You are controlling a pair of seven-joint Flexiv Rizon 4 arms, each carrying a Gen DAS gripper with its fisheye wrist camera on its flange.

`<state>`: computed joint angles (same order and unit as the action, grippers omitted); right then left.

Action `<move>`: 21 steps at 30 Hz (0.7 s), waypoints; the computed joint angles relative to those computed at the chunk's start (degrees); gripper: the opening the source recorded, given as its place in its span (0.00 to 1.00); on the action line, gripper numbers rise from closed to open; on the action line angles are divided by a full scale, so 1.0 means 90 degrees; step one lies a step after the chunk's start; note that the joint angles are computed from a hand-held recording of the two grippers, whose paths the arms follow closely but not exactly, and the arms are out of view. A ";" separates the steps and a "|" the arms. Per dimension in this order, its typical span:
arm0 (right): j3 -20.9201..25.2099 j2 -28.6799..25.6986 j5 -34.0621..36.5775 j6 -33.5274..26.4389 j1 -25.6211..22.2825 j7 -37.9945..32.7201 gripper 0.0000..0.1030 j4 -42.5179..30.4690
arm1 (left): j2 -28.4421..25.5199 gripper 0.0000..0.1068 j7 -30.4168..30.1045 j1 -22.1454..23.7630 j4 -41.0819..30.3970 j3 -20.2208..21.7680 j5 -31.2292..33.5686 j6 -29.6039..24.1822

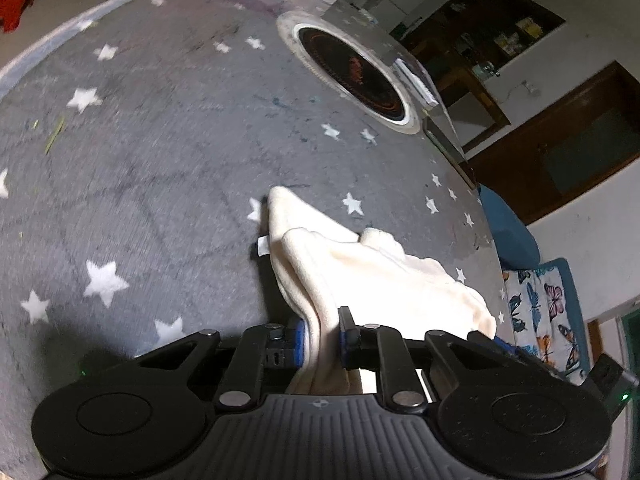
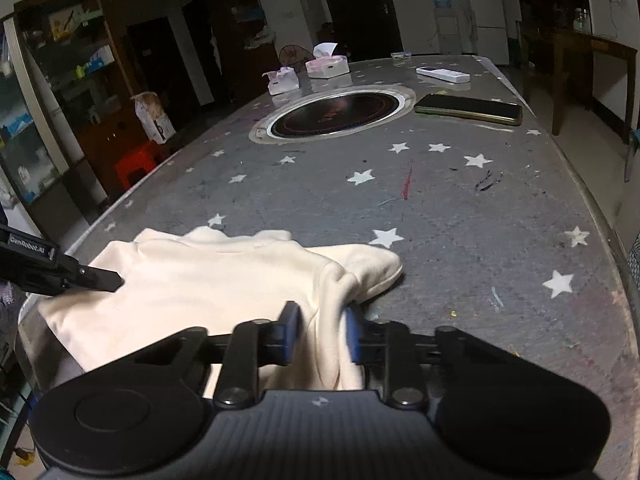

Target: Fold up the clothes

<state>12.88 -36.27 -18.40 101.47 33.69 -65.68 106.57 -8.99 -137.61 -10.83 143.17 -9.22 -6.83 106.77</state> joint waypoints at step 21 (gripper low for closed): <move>-0.2286 0.0637 0.1327 0.0575 0.1586 -0.0622 0.14 0.0119 | -0.1044 0.14 0.1811 -0.1109 -0.2485 0.0795 -0.0566 -0.1100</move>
